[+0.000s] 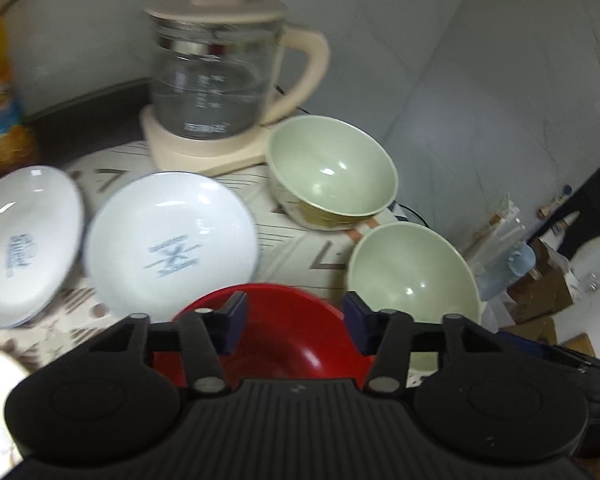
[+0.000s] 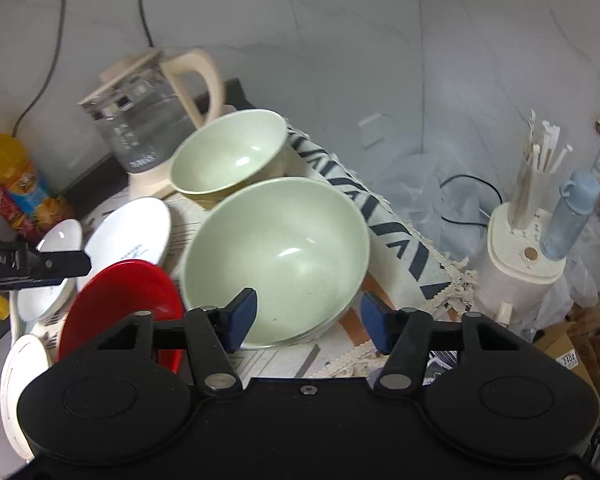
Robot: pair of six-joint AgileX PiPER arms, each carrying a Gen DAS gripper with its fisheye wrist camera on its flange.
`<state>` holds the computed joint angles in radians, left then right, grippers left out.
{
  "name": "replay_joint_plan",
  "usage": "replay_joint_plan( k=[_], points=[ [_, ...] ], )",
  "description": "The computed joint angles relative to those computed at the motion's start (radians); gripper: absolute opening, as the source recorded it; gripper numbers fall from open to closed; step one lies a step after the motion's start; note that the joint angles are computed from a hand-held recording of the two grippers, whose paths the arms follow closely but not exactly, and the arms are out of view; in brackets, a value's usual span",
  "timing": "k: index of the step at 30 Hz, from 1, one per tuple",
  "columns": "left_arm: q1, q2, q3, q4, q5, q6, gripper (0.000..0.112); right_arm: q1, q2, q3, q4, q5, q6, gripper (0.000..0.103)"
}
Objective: Organize plates and bowls
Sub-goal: 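Close both grippers on the rim of the large pale green bowl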
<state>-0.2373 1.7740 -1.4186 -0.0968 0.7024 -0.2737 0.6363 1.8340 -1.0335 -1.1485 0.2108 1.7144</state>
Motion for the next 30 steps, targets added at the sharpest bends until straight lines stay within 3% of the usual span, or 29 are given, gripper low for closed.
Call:
replay_joint_plan(
  k=[8,12,19,24,30],
  points=[
    [0.000,0.192,-0.219,-0.094,0.092,0.102,0.023,-0.061,0.054,-0.037,0.282,-0.034,-0.228,0.037],
    [0.013,0.269,-0.314,-0.152,0.146,0.145,0.019,-0.083,0.070,-0.047,0.452,-0.054,-0.376,0.034],
    [0.004,0.387,-0.459,-0.174,0.227,0.169,0.015,-0.095,0.096,-0.086,0.580,-0.039,-0.476,0.026],
    [0.007,0.443,-0.514,-0.171,0.259,0.152,0.004,-0.103,0.129,-0.119,0.761,-0.031,-0.656,0.018],
    [0.004,0.483,-0.578,-0.162,0.295,0.152,0.003,-0.103,0.157,-0.132,0.638,-0.051,-0.540,0.016]
  ],
)
